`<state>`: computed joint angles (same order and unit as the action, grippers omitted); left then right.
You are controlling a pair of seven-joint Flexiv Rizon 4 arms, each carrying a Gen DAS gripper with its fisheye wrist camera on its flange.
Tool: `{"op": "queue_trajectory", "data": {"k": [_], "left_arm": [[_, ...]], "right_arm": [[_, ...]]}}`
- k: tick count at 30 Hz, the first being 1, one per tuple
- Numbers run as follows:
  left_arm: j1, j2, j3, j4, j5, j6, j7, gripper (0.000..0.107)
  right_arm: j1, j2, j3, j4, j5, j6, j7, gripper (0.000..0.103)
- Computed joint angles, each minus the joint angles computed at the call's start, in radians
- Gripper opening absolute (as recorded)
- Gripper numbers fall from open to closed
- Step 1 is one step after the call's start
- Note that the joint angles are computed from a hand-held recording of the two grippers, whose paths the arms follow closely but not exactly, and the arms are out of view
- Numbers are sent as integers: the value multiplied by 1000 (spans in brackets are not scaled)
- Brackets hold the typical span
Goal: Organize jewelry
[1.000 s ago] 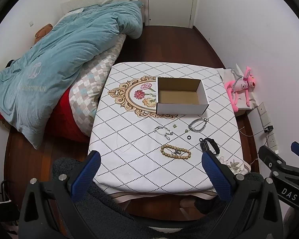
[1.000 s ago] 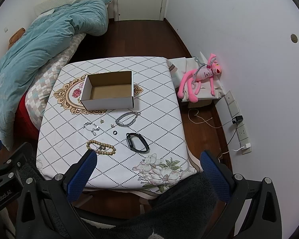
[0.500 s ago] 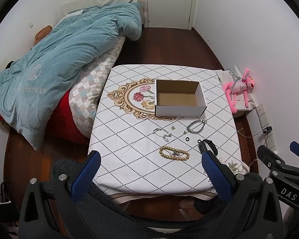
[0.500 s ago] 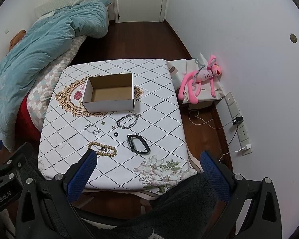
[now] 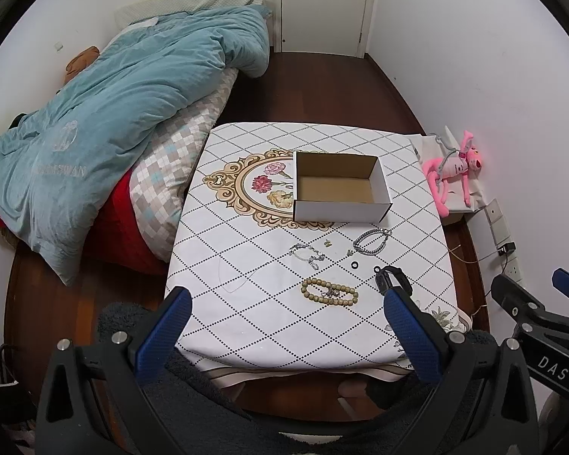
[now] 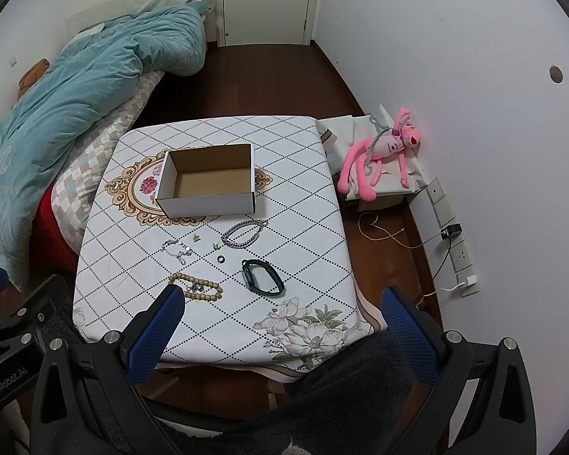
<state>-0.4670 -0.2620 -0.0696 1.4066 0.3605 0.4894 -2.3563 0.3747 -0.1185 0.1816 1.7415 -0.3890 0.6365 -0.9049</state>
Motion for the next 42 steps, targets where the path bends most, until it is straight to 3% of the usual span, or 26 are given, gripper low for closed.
{"op": "queue_trajectory", "data": {"k": [42], "left_arm": [[20,37,-9,54,-2,35,-1,103]], "right_arm": [[-2,13,0,16,-20,22,21,103]]}}
